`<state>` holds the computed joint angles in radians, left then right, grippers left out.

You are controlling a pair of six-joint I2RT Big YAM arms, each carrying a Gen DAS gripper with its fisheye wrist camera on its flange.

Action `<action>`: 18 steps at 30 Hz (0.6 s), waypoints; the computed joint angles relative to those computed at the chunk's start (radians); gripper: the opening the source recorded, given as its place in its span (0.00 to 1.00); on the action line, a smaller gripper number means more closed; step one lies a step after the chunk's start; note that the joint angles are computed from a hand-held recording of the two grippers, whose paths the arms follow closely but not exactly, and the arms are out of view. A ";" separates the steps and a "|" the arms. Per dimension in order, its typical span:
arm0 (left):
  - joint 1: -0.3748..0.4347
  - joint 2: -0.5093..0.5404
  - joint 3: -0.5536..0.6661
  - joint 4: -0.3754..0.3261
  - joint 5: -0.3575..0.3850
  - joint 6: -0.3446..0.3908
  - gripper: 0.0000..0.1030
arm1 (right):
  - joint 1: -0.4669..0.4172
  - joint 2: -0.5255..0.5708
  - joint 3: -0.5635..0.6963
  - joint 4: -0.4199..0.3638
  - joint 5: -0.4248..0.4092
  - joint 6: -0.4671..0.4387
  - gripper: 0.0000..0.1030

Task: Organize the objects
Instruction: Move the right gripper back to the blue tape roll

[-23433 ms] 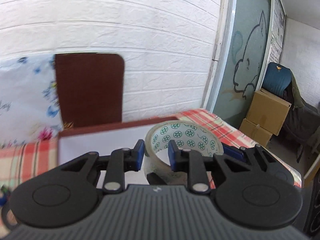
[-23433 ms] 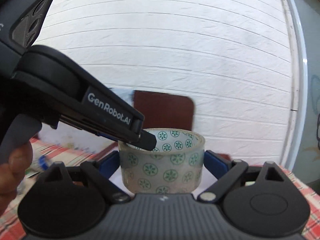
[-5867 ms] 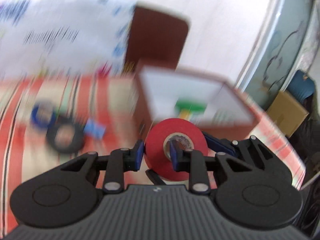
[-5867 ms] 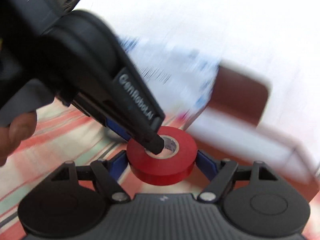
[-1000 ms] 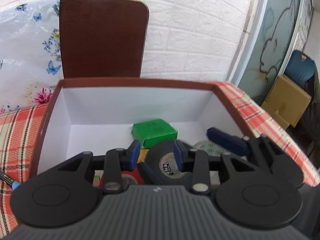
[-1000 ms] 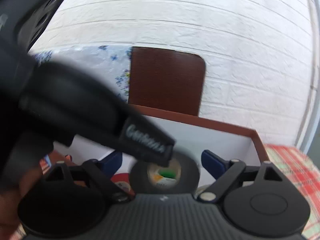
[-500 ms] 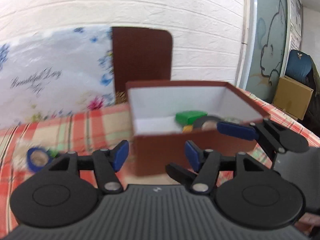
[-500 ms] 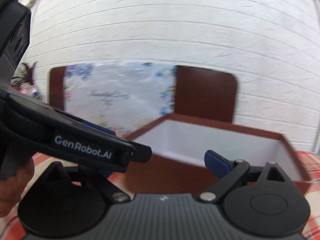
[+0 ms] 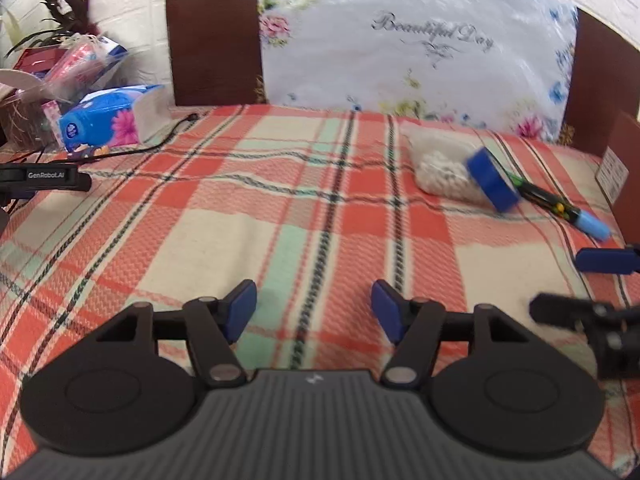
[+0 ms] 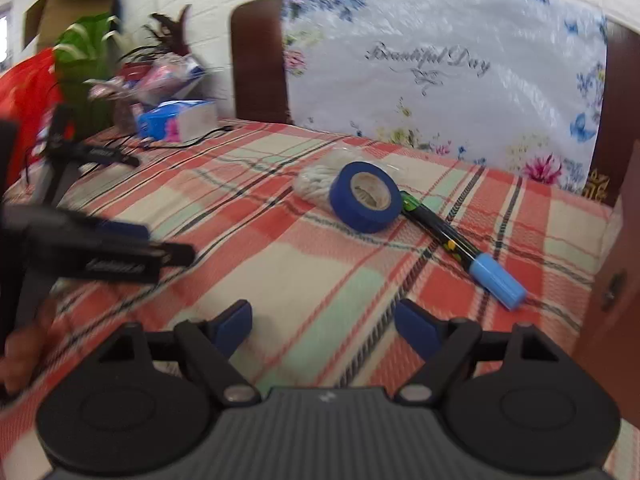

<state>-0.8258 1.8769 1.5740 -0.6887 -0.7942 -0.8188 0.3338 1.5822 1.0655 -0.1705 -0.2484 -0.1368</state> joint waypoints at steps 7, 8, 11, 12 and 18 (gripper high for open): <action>0.003 -0.022 -0.068 0.115 -0.027 0.030 0.66 | 0.010 0.146 0.172 0.004 0.044 0.116 0.87; 0.001 -0.026 -0.076 0.124 -0.027 0.028 0.66 | 0.012 0.159 0.186 0.010 0.042 0.129 0.88; 0.003 -0.026 -0.077 0.129 -0.025 0.030 0.66 | 0.021 0.198 0.238 0.006 0.040 0.156 0.88; 0.004 -0.026 -0.079 0.134 -0.022 0.030 0.66 | 0.026 0.209 0.254 0.003 0.047 0.163 0.89; 0.008 -0.023 -0.077 0.141 -0.018 0.035 0.66 | 0.041 0.224 0.276 -0.010 0.117 0.149 0.53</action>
<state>-0.8179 1.8536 1.4965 -0.5480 -0.8127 -0.7843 0.3752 1.8066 1.3413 -0.1809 -0.1311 0.0123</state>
